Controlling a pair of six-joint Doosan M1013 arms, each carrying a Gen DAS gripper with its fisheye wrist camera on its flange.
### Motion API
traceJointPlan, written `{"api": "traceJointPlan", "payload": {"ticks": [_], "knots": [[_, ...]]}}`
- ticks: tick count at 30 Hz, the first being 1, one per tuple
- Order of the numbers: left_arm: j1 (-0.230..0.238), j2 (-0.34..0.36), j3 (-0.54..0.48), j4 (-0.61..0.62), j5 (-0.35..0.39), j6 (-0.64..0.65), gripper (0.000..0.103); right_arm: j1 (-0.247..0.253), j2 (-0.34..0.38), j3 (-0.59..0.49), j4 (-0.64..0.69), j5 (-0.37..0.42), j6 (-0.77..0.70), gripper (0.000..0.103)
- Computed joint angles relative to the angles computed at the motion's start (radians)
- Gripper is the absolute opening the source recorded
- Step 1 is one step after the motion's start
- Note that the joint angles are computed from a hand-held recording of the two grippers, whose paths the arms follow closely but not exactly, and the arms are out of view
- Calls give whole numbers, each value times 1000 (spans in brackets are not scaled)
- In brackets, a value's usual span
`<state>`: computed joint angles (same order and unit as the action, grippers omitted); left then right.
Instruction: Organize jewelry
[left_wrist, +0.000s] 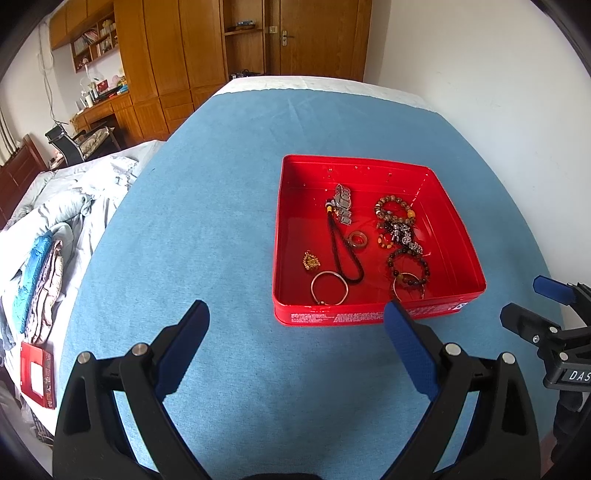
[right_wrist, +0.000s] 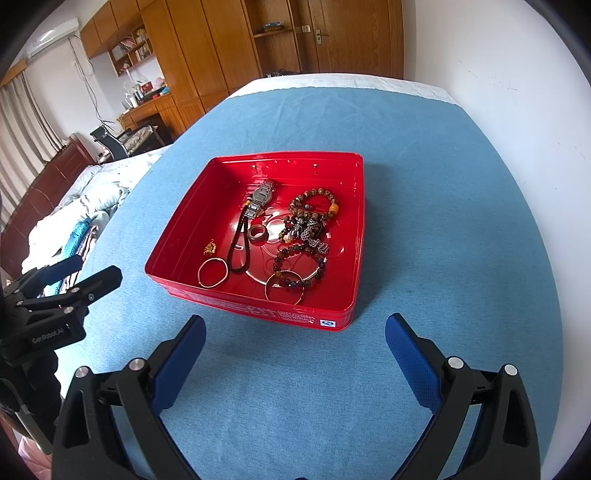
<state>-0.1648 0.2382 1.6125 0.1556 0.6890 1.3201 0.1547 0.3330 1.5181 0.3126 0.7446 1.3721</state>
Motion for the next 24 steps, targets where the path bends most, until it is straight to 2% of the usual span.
{"api": "traceJointPlan", "payload": {"ticks": [24], "knots": [[-3,2,-2,5,3,3,94,-1,5,-1,1,-1,0,98]]}}
